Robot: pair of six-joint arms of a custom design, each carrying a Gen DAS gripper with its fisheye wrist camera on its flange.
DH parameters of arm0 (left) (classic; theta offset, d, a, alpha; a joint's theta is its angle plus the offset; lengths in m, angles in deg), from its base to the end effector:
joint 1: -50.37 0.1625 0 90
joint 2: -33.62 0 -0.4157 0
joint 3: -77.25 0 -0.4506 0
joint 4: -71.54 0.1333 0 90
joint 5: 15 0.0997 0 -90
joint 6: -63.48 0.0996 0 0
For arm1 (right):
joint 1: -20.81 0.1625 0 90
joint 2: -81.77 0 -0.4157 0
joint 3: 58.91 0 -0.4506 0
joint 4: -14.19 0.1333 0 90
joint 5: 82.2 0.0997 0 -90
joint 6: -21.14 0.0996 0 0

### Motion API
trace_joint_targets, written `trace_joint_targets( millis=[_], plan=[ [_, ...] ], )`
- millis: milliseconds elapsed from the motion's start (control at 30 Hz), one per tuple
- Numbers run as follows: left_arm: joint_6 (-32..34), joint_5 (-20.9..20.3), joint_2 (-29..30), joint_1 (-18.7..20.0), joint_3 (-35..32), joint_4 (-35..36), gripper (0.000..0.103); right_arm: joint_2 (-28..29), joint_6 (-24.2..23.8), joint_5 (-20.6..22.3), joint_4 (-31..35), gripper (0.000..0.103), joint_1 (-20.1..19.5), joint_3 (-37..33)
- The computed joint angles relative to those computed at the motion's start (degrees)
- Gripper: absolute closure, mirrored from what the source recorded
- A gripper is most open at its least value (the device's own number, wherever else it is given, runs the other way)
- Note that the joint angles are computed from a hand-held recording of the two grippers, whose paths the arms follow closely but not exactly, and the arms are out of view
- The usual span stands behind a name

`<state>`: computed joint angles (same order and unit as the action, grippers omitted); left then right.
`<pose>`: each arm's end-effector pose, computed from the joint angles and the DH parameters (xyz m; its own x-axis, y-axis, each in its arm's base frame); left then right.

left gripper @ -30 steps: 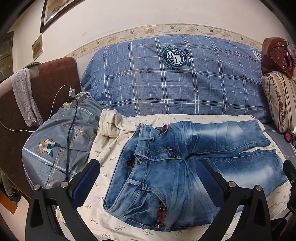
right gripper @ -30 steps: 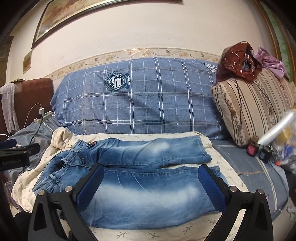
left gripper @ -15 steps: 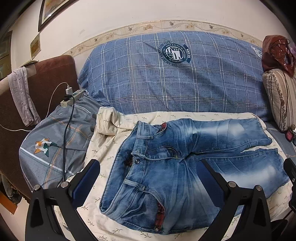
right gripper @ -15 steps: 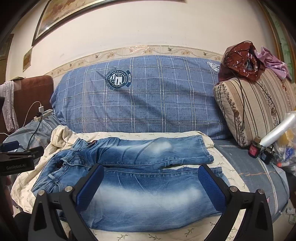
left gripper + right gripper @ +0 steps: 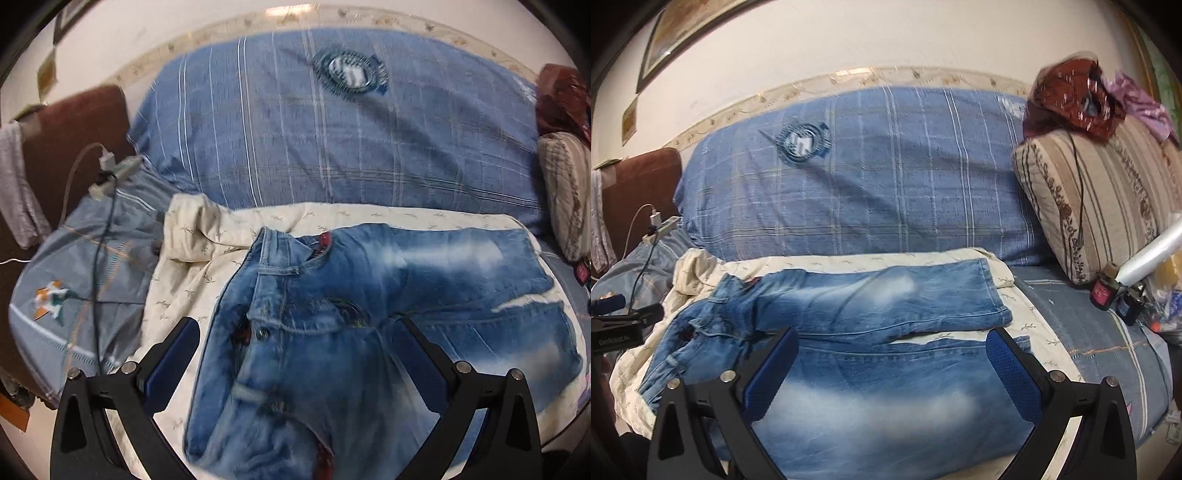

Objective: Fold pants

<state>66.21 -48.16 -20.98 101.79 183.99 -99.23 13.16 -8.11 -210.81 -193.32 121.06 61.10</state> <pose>-0.2241 -0.6284 0.1455 -0.6509 0.0602 -0.7568 0.5790 0.6841 -0.4436 0.1669 -0.5229 0.2571 -0.7243 0.1738 0.6673 -0.4882 0.5541 -0.6743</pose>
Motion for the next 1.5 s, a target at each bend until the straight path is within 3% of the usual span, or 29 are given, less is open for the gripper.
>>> trace_joint_targets(
  millis=[100, 267, 400, 467, 600, 633, 667, 733, 800, 867, 933, 1167, 1300, 1500],
  plan=[
    [-1.5, -1.7, 3.0, 4.1, -8.7, 8.6, 0.0, -2.2, -0.8, 0.0, 6.4, 0.0, -4.4, -3.4],
    [-4.7, -1.8, 8.9, 8.7, -21.7, 19.4, 0.0, -4.3, 5.6, 4.6, 23.2, 0.0, -12.4, -12.9],
    [-10.1, -4.9, 14.2, 11.8, -33.6, 31.4, 0.0, -0.1, 12.2, 8.4, 35.4, 0.001, -15.1, -23.3],
    [-12.3, -6.7, 16.8, 13.1, -39.1, 36.0, 0.006, 2.9, 15.1, 9.8, 38.5, 0.001, -16.0, -27.8],
    [-16.8, -11.3, 21.1, 15.4, -47.6, 42.9, 0.038, 9.6, 17.6, 7.2, 43.7, 0.01, -16.4, -36.5],
    [-17.8, -13.0, 22.0, 16.0, -49.4, 44.8, 0.051, 11.5, 18.5, 6.1, 46.0, 0.02, -16.6, -38.9],
    [-19.2, -14.2, 23.1, 16.5, -51.2, 47.2, 0.057, 12.5, 19.4, 5.9, 48.2, 0.036, -16.9, -40.3],
    [-20.1, -16.3, 24.4, 17.3, -52.9, 49.3, 0.074, 14.8, 22.2, 4.4, 53.7, 0.05, -17.3, -43.3],
    [-19.8, -17.6, 24.5, 17.5, -52.5, 49.0, 0.088, 15.9, 20.6, 2.3, 52.3, 0.054, -17.1, -43.4],
    [-18.8, -17.5, 23.0, 17.1, -49.4, 45.3, 0.094, 15.3, 17.3, 2.3, 49.0, 0.079, -16.5, -41.6],
    [-16.6, -17.1, 20.6, 16.4, -45.7, 41.1, 0.095, 13.4, 14.9, 3.9, 45.3, 0.087, -16.0, -39.0],
    [-12.9, -21.5, 8.7, 13.2, -31.2, 29.3, 0.098, 4.7, 13.2, 9.5, 35.9, 0.09, -13.1, -28.8],
    [-12.0, -24.2, 2.4, 11.7, -25.7, 26.8, 0.098, -0.9, 13.9, 12.6, 31.5, 0.09, -12.0, -22.1],
    [-10.5, -24.1, -10.2, 10.0, -8.1, 17.9, 0.098, -11.4, 13.9, 15.2, 27.8, 0.09, -12.9, -8.4]
  ],
)
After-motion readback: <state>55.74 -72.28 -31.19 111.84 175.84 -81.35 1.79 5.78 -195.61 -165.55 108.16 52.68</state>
